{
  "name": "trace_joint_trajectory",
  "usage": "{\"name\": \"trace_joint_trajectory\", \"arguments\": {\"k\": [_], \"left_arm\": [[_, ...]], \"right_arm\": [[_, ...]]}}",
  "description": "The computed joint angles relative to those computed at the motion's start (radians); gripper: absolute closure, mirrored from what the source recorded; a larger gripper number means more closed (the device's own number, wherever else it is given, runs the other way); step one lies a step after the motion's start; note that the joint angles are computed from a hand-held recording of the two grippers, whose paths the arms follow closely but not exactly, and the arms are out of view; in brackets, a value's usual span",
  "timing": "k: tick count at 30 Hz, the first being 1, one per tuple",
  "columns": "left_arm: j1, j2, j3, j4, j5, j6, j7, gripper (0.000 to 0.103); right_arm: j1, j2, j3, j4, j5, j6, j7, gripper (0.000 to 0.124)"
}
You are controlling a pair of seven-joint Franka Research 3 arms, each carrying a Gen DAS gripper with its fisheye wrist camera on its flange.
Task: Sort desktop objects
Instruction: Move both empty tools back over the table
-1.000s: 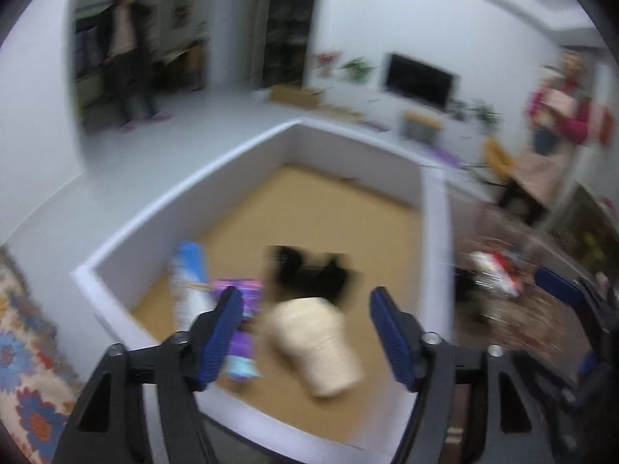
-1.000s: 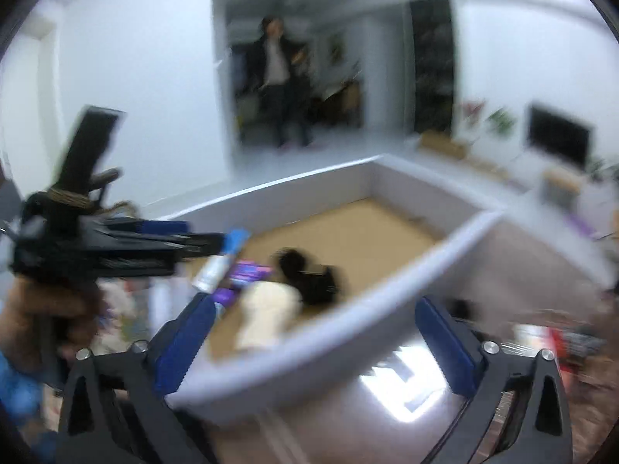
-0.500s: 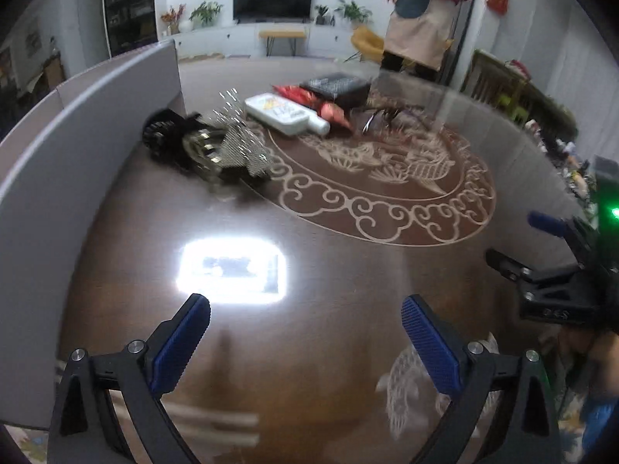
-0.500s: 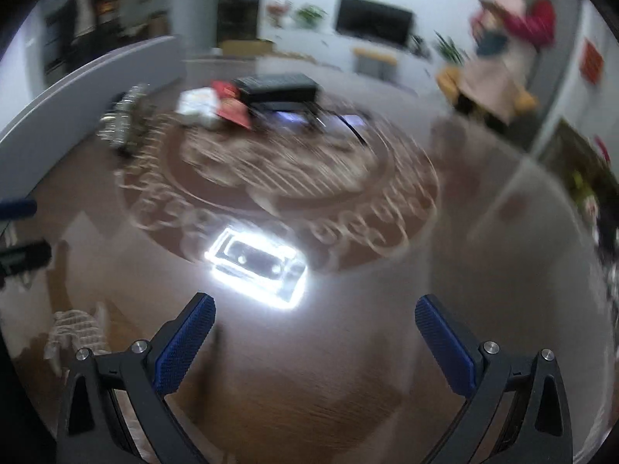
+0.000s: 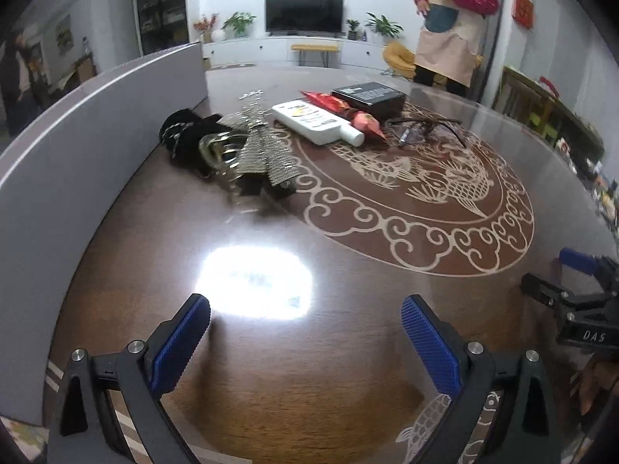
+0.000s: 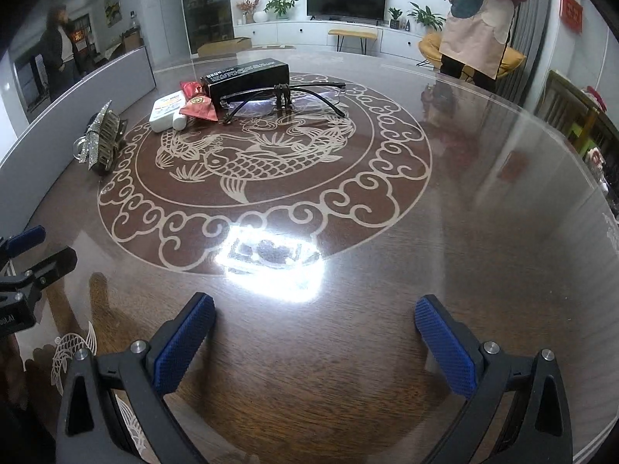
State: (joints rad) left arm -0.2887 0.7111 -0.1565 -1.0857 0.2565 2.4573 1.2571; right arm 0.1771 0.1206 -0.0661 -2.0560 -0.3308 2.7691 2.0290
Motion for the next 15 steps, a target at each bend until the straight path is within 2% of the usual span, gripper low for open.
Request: {"name": "trace_joint_trajectory", "arguments": {"k": [2,5,11,13,14,15], "left_arm": [[0.009,0.025,-0.010,0.039,-0.027,-0.037,-0.003,0.002],[0.005,0.017,-0.004,0.032,-0.022,-0.041,-0.001,0.001],[-0.019,0.045,0.011,0.089,0.004,-0.099,0.010,0.000],[-0.016,0.041,0.009,0.082,0.002,-0.094,0.012,0.000],[-0.014,0.042,0.007,0.083,-0.001,-0.092,0.012,0.000],[-0.012,0.043,0.006,0.084,-0.004,-0.089,0.013,0.000]], "right_arm": [[0.000,-0.003,0.000,-0.002,-0.002,0.000,0.001,0.021],[-0.001,0.001,-0.001,-0.002,0.003,0.003,-0.003,0.021],[-0.006,0.001,0.002,-0.001,0.024,0.006,-0.016,0.021],[-0.019,0.013,0.002,0.006,0.082,0.031,-0.022,0.021],[-0.040,0.021,0.011,0.010,0.174,0.067,-0.059,0.021],[-0.091,0.045,0.055,0.037,0.337,0.105,-0.152,0.021]]}}
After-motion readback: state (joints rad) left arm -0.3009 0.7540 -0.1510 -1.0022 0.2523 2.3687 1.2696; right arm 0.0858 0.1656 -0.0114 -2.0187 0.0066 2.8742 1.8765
